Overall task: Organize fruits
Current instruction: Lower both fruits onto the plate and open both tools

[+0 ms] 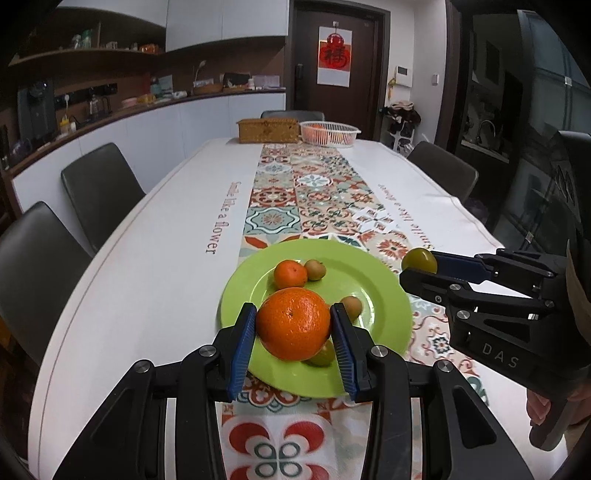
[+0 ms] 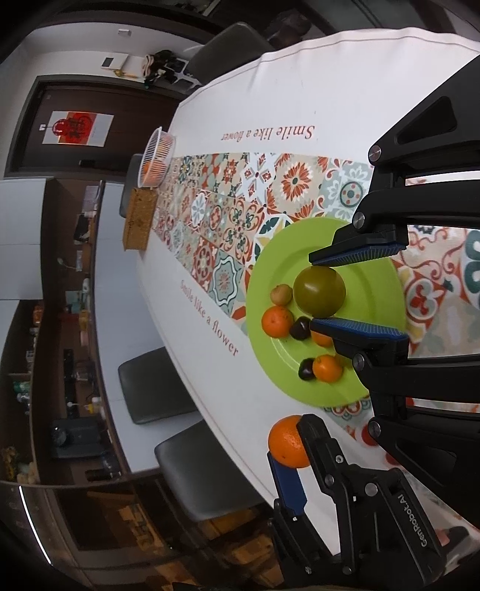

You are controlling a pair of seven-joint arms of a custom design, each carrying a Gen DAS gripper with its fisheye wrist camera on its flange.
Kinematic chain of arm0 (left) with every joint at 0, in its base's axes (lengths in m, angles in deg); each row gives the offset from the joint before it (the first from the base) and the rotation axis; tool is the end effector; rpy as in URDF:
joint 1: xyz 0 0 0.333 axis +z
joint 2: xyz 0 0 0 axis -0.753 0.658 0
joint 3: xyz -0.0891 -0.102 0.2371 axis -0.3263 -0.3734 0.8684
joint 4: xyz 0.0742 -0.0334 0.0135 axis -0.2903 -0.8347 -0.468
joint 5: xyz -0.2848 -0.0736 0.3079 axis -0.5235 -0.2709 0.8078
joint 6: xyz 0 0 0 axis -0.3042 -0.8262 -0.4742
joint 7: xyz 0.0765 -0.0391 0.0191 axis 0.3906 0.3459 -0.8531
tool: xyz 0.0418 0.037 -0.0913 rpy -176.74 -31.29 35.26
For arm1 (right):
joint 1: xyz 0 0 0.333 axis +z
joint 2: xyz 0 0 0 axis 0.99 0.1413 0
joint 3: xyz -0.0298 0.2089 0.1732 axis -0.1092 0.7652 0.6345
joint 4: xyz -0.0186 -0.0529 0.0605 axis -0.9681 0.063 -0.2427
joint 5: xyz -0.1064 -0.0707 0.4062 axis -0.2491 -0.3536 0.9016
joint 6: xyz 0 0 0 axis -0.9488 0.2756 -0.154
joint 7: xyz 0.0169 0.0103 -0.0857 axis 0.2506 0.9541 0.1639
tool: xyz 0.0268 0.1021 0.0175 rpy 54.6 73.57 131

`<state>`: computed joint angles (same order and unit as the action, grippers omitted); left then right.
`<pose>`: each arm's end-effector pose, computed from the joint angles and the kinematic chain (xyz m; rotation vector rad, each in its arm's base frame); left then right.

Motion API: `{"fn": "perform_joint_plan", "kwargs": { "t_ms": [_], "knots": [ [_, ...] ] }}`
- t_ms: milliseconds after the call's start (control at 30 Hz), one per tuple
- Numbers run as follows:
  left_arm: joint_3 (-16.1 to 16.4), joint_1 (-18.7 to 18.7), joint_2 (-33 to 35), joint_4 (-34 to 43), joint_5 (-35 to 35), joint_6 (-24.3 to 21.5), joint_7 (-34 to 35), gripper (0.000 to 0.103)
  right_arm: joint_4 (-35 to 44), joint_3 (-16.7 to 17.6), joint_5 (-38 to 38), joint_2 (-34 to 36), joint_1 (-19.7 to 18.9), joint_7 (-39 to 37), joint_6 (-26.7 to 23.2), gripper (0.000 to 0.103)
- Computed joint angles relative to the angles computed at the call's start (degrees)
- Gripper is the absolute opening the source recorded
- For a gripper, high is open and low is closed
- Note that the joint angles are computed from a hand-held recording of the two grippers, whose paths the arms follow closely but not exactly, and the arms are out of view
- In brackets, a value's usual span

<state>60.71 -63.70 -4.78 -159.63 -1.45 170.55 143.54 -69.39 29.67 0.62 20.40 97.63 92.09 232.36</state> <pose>0.4274 -0.2000 0.5188 -1.4792 2.0078 -0.9440 0.4335 0.2392 0.5295 -1.8768 1.4918 -0.6551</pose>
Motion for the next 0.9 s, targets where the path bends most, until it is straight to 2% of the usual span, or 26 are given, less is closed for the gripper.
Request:
{"fn": "perform_joint_plan", "kwargs": {
  "t_ms": [200,533,867,900],
  "knots": [
    [0.76,0.70,6.13,3.48,0.51,0.42,2.61,0.040,5.14,-0.32,-0.92,7.07,-0.57,-0.63,-1.41,0.030],
    [1.71,0.87,13.93,8.96,-2.56,-1.32,6.71,0.040,9.81,-2.25,-1.22,14.10,0.27,-1.45,-2.48,0.030],
    [0.16,2.41,16.18,10.27,-2.06,-1.10,6.50,0.041,10.92,-3.34,-0.48,16.48,0.71,-1.86,-1.43,0.030],
    [0.28,2.27,16.12,10.25,-2.23,-1.01,6.68,0.043,10.81,-3.38,-0.37,16.41,0.74,-1.77,-1.35,0.031]
  ]
}}
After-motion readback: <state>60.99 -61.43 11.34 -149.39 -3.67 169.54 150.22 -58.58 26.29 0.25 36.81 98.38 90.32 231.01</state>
